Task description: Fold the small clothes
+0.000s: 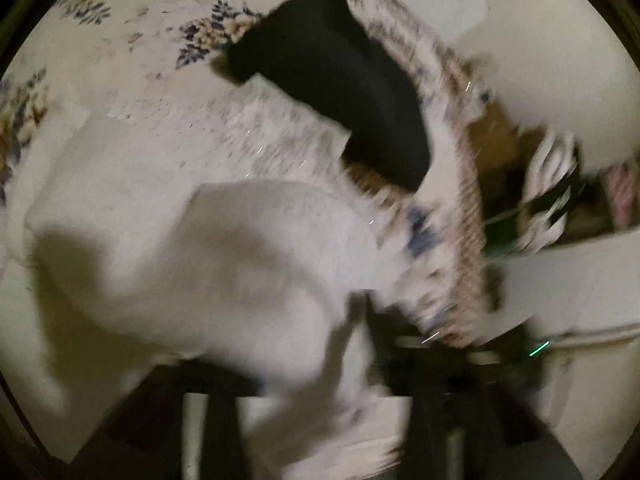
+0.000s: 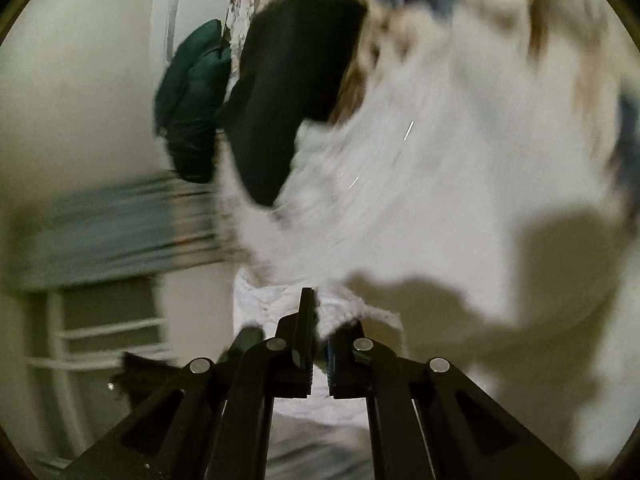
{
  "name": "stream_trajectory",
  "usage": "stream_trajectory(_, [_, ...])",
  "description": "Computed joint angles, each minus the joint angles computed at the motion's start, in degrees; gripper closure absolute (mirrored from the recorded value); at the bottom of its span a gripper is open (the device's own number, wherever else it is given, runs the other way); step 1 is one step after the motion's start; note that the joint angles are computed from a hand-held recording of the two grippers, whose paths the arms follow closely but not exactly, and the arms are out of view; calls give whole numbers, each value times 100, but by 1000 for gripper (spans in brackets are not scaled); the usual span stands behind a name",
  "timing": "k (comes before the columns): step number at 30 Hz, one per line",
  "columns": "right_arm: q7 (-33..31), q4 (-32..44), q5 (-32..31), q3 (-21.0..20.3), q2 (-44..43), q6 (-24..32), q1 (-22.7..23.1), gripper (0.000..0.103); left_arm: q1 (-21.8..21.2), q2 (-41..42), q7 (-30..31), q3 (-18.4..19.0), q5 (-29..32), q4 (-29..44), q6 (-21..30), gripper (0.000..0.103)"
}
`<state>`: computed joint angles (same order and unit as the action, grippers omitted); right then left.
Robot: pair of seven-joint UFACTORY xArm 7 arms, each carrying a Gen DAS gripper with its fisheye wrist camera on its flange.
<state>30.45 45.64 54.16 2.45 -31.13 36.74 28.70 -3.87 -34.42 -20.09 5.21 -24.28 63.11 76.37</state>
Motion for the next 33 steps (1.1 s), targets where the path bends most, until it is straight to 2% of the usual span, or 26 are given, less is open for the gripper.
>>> stream_trajectory(1, [52, 44, -429, -36, -58, 305, -166, 98, 2, -26, 48, -37, 133, -14, 102, 15])
stream_trajectory(4, [-17, 585, -1784, -154, 79, 1455, -650, 98, 76, -316, 214, -143, 583, -206, 304, 14])
stream_trajectory(8, [-403, 874, -2763, -186, 79, 2458, -1096, 99, 283, -604, 380, -120, 1149, -450, 603, 14])
stream_trajectory(11, [-549, 955, -3065, -91, 207, 2706, -1322, 99, 522, -720, 501, -18, 1520, -631, 699, 14])
stream_trajectory(15, [-779, 911, -2812, -189, 503, 3150, -1372, 97, 932, -846, 682, 125, 2083, -776, 788, 14])
stream_trajectory(16, [-795, 934, -2783, -180, 578, 3305, -1398, 91, 1040, -860, 738, 149, 2248, -785, 786, 14])
stream_trajectory(19, [-526, 1091, -3175, 71, 443, 3462, -1580, 55, 1384, -938, 928, 181, 2831, -812, 692, 14])
stream_trajectory(21, [-272, 1462, -3623, 339, 376, 3554, -1624, 54, 1613, -951, 999, 214, 3166, -848, 584, 14])
stream_trajectory(24, [-176, 2029, -3665, 611, 611, 3424, -1385, 50, 1883, -929, 1050, 360, 3362, -947, 437, 14])
stream_trajectory(26, [-425, 2491, -3325, 708, 1233, 3234, -1047, 50, 2007, -885, 992, 340, 3433, -1059, 291, 14])
stream_trajectory(29, [-976, 3422, -2964, 972, 2676, 2888, -569, 50, 2114, -884, 956, 291, 3517, -1267, 172, 14])
stream_trajectory(31, [-1229, 4309, -3239, 1179, 3697, 3025, -309, 50, 2172, -872, 912, 296, 3522, -1360, 120, 14])
stream_trajectory(33, [-1383, 5249, -3659, 1305, 4623, 3480, -16, 50, 2224, -837, 854, 332, 3492, -1453, 18, 14])
